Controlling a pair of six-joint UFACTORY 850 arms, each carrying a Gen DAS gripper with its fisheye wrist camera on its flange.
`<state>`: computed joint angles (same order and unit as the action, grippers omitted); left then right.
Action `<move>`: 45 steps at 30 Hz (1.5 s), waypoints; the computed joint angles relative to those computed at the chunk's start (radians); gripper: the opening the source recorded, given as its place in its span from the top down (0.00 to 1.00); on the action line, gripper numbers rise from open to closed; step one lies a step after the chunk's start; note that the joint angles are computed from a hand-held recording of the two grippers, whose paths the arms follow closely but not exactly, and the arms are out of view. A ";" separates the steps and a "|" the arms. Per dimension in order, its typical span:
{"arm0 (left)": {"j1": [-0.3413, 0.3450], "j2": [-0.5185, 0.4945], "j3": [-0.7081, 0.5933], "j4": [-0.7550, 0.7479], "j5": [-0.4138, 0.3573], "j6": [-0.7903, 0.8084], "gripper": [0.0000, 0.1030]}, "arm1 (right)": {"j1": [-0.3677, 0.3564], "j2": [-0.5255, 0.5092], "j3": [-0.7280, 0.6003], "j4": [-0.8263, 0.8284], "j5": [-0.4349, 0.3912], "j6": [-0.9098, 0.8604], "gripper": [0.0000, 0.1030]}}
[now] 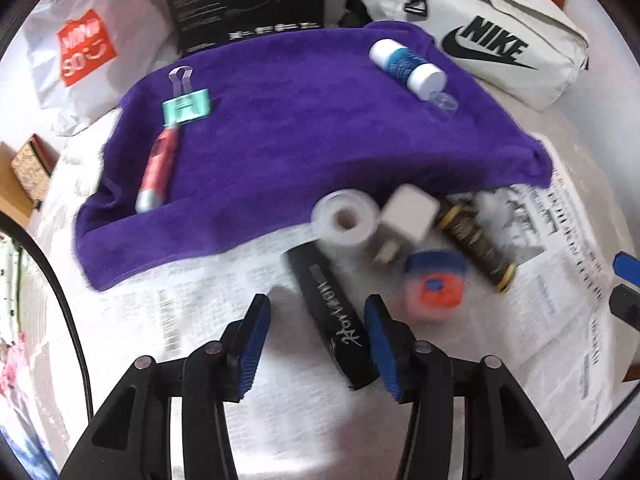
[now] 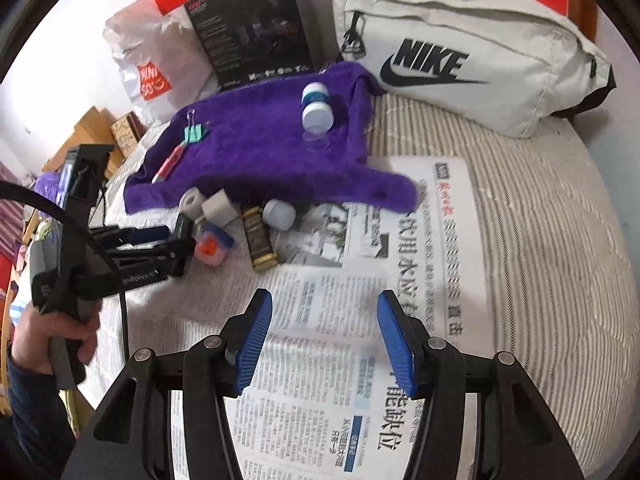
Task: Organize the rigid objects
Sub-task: 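Grasp the black Horizon marker with the left tool, then grasp the Grand Reserve bottle with the right tool while the left tool holds the marker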
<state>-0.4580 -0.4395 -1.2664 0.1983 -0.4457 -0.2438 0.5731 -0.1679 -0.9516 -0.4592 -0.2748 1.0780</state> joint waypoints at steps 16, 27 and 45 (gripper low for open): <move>0.023 0.012 0.025 -0.171 0.074 0.240 0.72 | -0.003 -0.020 0.003 0.078 0.013 -0.066 0.47; 0.033 0.015 0.034 -0.220 0.102 0.295 0.79 | -0.002 -0.078 -0.038 0.217 0.020 -0.216 0.47; 0.114 0.065 0.100 -0.338 0.113 0.385 0.79 | 0.004 -0.274 -0.242 0.147 0.013 -0.288 0.52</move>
